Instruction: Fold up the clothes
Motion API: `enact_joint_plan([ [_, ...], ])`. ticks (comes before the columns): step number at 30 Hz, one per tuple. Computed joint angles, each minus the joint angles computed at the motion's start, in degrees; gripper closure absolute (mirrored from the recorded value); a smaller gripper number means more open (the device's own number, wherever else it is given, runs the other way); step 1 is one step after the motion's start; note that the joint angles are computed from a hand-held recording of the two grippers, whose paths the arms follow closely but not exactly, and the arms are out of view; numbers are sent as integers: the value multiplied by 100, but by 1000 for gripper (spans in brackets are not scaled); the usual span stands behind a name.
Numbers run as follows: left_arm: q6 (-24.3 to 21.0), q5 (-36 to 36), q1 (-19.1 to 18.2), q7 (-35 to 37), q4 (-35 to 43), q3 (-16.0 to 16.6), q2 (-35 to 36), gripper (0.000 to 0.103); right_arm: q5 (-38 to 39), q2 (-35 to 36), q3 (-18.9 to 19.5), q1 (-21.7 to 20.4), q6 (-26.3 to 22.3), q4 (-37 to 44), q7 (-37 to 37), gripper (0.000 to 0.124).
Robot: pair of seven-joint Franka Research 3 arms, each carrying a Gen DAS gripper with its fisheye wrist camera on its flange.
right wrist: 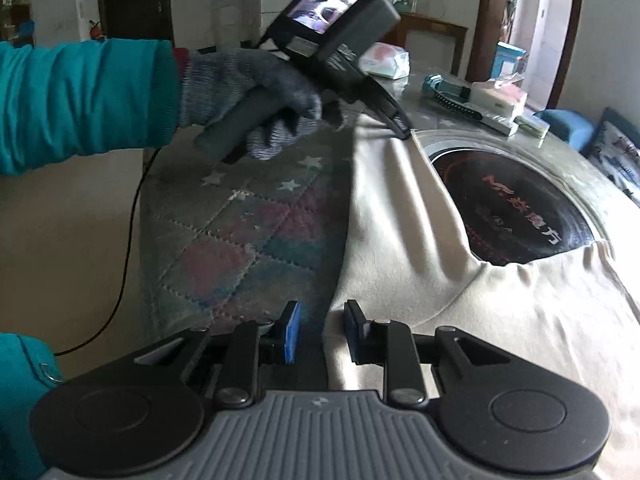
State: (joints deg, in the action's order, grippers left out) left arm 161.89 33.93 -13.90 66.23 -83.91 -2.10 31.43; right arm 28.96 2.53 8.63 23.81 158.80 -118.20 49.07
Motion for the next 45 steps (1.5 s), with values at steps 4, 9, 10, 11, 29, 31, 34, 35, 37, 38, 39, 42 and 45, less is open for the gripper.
enact_joint_plan([
  [4, -85, -195, 104, 220, 87, -122, 40, 79, -181, 185, -44, 0, 220, 244, 339, 99],
  [9, 0, -249, 133, 122, -12, -63, -14, 65, -611, 629, -105, -31, 210, 701, 1090, 92],
  [10, -25, -238, 113, 83, -1, -34, -17, 63, -517, 682, -59, -77, 119, 774, 1048, 92],
  [11, -66, -208, 78, 27, 23, 6, -14, 63, -426, 700, -10, -111, 78, 799, 972, 90],
  [29, 1280, -813, 221, 928, -1957, -616, -1070, 66, -1552, -705, -215, -562, 855, -800, 2297, 85],
  [31, 1223, -824, 183, 849, -1974, -552, -1113, 66, -2264, -808, -233, -866, 888, -918, 3137, 85],
  [34, 1067, -718, 93, 680, -1929, -405, -1144, 65, -3553, -809, -209, -1446, 895, -960, 4565, 85],
  [35, 1011, -730, 105, 664, -1900, -427, -1150, 66, -4004, -823, -200, -1632, 897, -986, 5099, 85],
  [37, 942, -805, 167, 702, -1824, -535, -1141, 66, -4822, -790, -216, -1965, 890, -969, 6129, 85],
  [38, 937, -872, 210, 777, -1773, -625, -1122, 66, -5186, -800, -244, -2097, 881, -978, 6593, 85],
  [39, 933, -937, 240, 853, -1720, -704, -1101, 66, -5411, -791, -275, -2160, 861, -959, 6888, 85],
  [42, 828, -1257, 346, 1273, -1417, -1058, -918, 66, -6088, -748, -416, -2387, 837, -915, 7814, 85],
  [45, 630, -1557, 326, 1640, -1048, -1297, -671, 66, -6365, -643, -602, -2477, 806, -829, 8340, 85],
])
